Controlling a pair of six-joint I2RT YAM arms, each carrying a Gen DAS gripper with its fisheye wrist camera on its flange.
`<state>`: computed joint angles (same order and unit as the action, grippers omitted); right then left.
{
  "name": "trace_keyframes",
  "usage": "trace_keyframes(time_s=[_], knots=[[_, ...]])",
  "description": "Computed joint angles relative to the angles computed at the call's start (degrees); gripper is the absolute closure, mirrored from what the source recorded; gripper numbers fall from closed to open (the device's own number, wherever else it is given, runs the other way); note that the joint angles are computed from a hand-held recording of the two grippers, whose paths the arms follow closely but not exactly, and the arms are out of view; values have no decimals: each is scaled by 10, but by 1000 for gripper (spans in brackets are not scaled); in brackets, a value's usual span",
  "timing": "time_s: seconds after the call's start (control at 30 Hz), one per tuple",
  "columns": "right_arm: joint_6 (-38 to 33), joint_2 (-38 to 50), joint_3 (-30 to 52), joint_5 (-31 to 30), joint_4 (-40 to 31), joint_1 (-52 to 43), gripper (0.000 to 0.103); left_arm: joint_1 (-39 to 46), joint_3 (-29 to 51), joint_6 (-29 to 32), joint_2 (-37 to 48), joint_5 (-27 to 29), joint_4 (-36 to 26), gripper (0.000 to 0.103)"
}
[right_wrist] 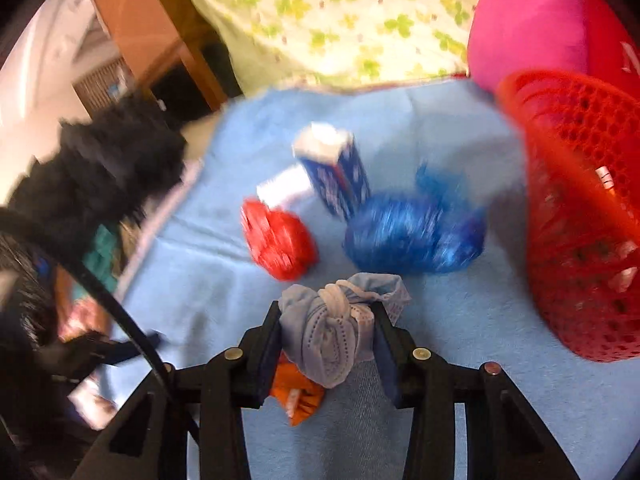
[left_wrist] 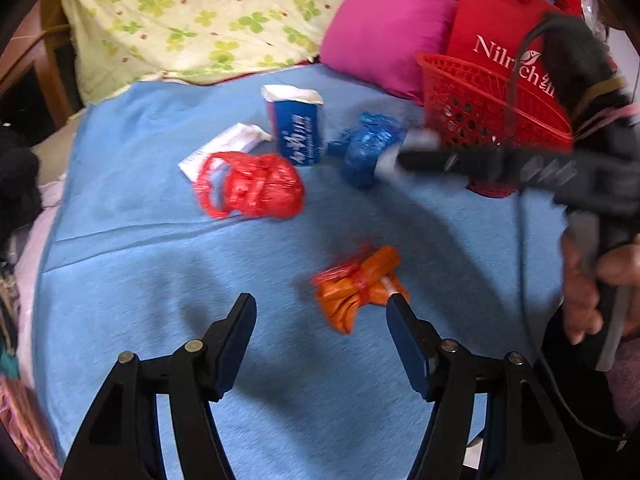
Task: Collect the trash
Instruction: 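Grasp the white face mask with the right tool while the left tool grasps the orange wrapper, then drop the mask from the right tool while the left tool drops the orange wrapper into the basket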
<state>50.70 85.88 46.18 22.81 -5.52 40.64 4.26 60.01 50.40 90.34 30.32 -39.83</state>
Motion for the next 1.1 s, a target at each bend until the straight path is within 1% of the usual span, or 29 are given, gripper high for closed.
trace_keyframes(time_s=[0.03, 0.1, 0.33, 0.4, 0.47, 0.57, 0.6, 0.63, 0.73, 0.87, 0.9, 0.93, 1.03, 1.1], knots=[[-1, -29, -19, 19, 11, 4, 59, -12, 5, -12, 8, -6, -2, 33], [-11, -61, -30, 50, 11, 6, 59, -33, 13, -41, 23, -15, -4, 33], [-41, -135, -62, 157, 13, 46, 59, -89, 28, -221, 94, -53, 10, 32], [-47, -154, -76, 169, 17, 50, 58, -91, 23, -255, 104, -60, 23, 32], [-47, -156, -78, 169, 16, 47, 59, -96, 11, -286, 95, -57, 46, 32], [-43, -163, -81, 162, 9, 41, 58, -102, 8, -309, 90, -48, 53, 32], [-43, -163, -81, 162, 8, 40, 58, -105, 6, -316, 89, -52, 58, 35], [-44, -165, -86, 162, 12, 39, 58, -111, -2, -326, 84, -64, 73, 45], [-46, -181, -96, 172, 11, 44, 58, -121, -16, -338, 72, -80, 93, 47], [-45, -203, -115, 182, 18, 49, 58, -136, -27, -345, 46, -105, 100, 51], [-43, -208, -118, 186, 17, 52, 58, -132, -33, -339, 29, -107, 92, 59], [-42, -214, -120, 192, 14, 54, 59, -135, -33, -340, 14, -108, 86, 63], [-39, -238, -129, 217, 9, 63, 58, -151, -32, -334, -36, -113, 77, 63], [-35, -256, -138, 221, 7, 63, 58, -167, -39, -324, -63, -136, 84, 63]])
